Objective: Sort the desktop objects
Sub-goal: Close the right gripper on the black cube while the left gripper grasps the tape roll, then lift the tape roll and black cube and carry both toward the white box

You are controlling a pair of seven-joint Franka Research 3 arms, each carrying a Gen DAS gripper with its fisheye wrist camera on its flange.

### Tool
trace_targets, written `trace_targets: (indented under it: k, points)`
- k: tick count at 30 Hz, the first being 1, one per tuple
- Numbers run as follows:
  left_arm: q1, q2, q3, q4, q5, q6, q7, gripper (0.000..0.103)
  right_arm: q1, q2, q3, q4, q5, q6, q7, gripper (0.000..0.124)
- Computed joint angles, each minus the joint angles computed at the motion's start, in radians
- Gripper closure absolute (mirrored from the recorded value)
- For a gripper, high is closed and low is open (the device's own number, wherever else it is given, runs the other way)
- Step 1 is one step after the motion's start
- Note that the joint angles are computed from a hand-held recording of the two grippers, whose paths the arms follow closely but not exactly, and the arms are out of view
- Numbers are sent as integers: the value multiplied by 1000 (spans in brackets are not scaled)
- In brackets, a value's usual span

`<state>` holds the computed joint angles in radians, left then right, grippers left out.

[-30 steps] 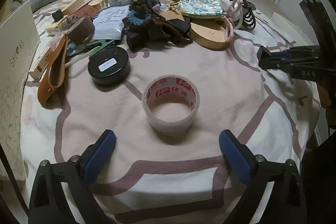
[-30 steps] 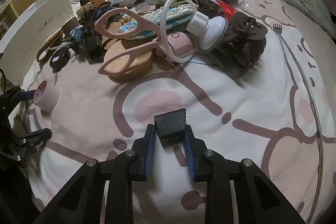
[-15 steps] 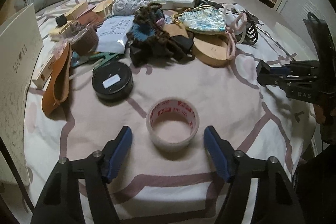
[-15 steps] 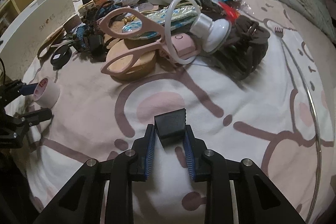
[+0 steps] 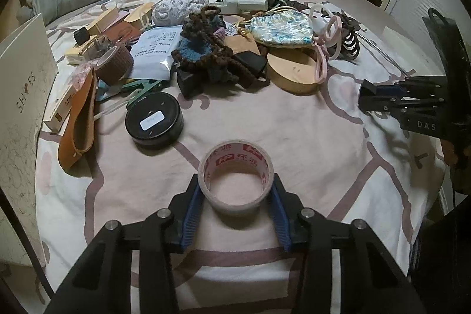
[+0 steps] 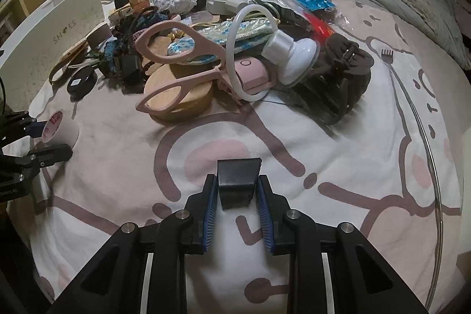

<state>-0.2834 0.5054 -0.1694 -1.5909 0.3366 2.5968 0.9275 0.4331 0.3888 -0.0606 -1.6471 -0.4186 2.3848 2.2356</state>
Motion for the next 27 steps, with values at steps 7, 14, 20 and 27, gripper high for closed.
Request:
trace_targets:
  k: [7, 14, 20, 27]
  points:
    - [-5, -11, 13, -6, 17, 3, -29, 59, 5, 2, -2, 4, -9, 5, 1, 96]
    - [-5, -21, 21, -6, 38, 15, -52, 59, 11, 2, -5, 8, -38, 20, -13, 96]
    - [-12, -27, 36, 5, 75, 32, -76, 59, 20, -3, -19, 27, -72, 45, 12, 96]
    - [-19, -34, 60, 34, 124, 41, -130, 59, 24, -10, -31, 49, -116, 60, 69, 96]
